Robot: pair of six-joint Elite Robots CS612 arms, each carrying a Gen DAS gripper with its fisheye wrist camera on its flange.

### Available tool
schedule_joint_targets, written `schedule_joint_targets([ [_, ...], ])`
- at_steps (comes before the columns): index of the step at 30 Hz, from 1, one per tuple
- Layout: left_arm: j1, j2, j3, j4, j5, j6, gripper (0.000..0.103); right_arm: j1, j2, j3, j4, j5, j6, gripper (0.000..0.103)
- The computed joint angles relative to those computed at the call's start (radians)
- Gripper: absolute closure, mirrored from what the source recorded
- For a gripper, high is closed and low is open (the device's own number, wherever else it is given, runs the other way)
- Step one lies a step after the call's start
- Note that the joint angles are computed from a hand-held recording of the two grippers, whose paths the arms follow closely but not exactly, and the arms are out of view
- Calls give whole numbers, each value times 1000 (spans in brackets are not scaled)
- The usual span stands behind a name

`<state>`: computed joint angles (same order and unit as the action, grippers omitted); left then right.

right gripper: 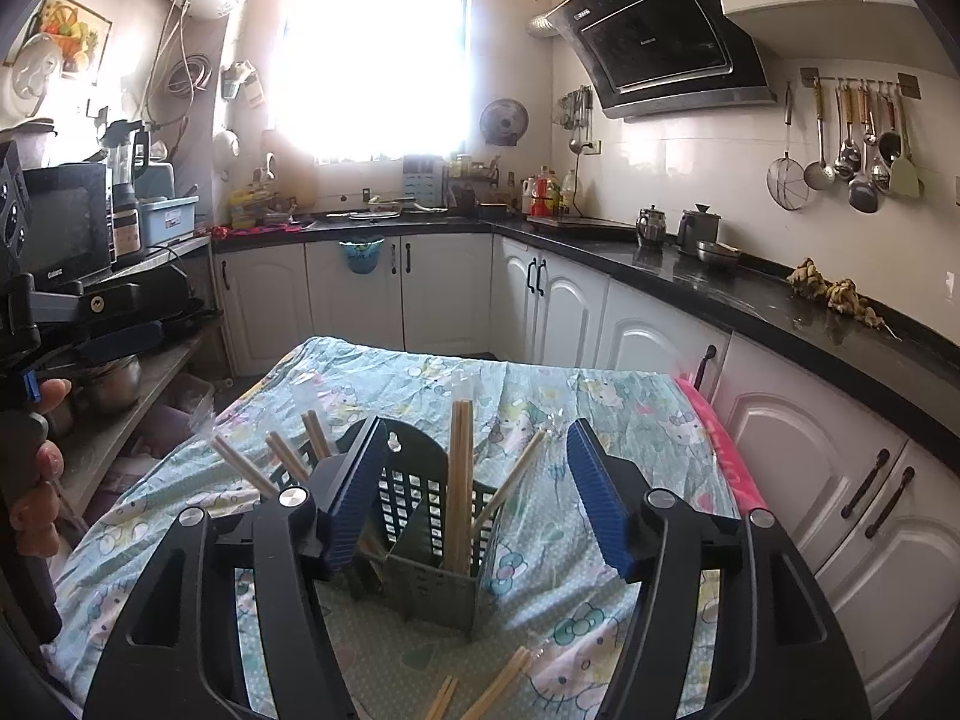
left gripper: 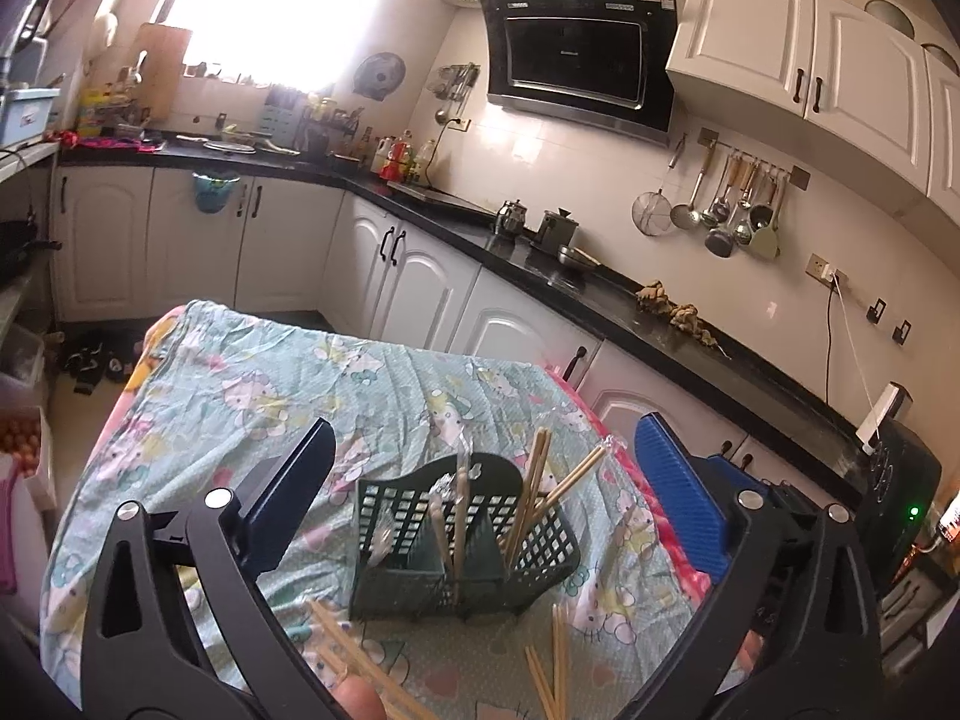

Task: Organize utensils
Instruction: 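Pull both tools back from the caddy toward the remaining chopsticks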

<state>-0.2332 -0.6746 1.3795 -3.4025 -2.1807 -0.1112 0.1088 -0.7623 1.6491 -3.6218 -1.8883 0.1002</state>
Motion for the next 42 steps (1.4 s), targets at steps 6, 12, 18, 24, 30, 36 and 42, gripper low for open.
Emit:
schedule_joint_targets([
  [6, 9, -9, 26, 3, 1, -12, 11, 5, -10, 20, -7, 3, 6, 41],
  [12, 18, -16, 50, -8, 12, -12, 11, 11, -17, 41, -15, 10, 0, 39],
  [18, 24, -23, 72, -15, 26, -14, 11, 19, -21, 51, -14, 19, -13, 39],
  [24, 29, -28, 90, -19, 35, -12, 11, 26, -22, 56, -5, 31, -13, 39],
  [30, 33, -26, 109, -15, 45, -5, 11, 32, -17, 56, 33, 36, -24, 38],
  [36, 37, -19, 121, 30, 88, 17, 11, 28, -13, 63, 79, 43, -15, 38],
  [42, 39, -6, 123, 95, 135, 40, 11, 24, -3, 62, 136, 57, -5, 38],
])
